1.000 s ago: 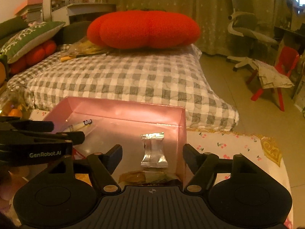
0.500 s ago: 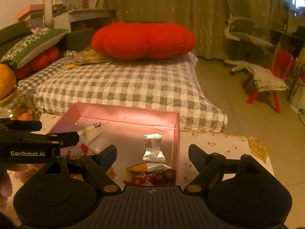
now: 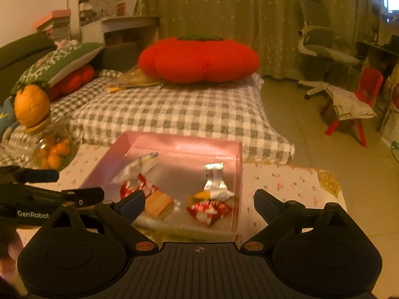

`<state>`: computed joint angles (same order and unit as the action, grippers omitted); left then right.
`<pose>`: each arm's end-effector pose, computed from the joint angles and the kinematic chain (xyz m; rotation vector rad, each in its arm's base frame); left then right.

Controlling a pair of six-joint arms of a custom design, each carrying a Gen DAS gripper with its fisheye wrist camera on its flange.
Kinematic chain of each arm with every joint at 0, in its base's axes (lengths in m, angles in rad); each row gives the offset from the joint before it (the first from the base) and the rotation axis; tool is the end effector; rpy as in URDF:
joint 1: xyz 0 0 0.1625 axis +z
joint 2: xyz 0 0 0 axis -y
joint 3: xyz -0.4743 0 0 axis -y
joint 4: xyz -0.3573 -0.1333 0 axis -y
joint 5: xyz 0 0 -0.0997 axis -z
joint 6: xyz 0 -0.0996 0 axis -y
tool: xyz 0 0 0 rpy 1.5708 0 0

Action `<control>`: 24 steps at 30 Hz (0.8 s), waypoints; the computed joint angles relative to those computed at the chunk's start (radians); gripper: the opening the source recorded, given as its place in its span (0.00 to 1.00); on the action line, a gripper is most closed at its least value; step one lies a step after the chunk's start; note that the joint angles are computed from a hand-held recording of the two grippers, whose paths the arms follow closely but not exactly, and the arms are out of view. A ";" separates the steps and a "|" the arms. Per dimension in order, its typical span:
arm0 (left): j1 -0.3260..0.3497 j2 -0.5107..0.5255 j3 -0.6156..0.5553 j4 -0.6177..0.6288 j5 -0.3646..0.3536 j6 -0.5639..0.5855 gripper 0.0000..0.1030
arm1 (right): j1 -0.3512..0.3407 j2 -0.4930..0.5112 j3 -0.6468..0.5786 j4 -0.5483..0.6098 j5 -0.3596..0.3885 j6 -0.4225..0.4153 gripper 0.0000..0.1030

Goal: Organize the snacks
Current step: 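Lift both tools out of the box back over the snacks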

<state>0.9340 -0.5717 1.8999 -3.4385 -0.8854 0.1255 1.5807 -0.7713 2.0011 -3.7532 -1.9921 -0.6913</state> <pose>-0.2048 -0.6071 0.0574 0.6931 2.3851 -0.8842 0.0984 -0.5905 0.1850 0.5465 -2.2263 0.9452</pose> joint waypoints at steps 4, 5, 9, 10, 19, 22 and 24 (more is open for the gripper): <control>-0.004 -0.024 0.046 0.005 0.009 -0.026 0.99 | 0.003 -0.010 0.053 -0.019 0.005 -0.009 0.94; -0.003 -0.031 0.054 0.015 0.012 -0.037 0.99 | 0.004 -0.013 0.066 -0.014 0.004 -0.006 0.94; 0.000 -0.056 0.090 0.048 0.015 -0.061 0.99 | -0.003 -0.025 0.114 0.000 0.016 0.014 0.94; 0.001 -0.062 0.101 0.048 0.015 -0.060 0.99 | -0.004 -0.024 0.125 -0.004 0.017 0.016 0.94; 0.018 -0.090 0.181 0.048 0.013 -0.071 0.99 | -0.019 -0.004 0.198 -0.033 -0.017 0.014 0.95; 0.028 -0.090 0.211 0.037 0.010 -0.063 0.99 | -0.028 0.012 0.219 -0.053 -0.038 -0.019 0.94; 0.036 -0.086 0.227 0.034 0.014 -0.045 0.99 | -0.039 0.027 0.235 -0.079 -0.050 -0.033 0.94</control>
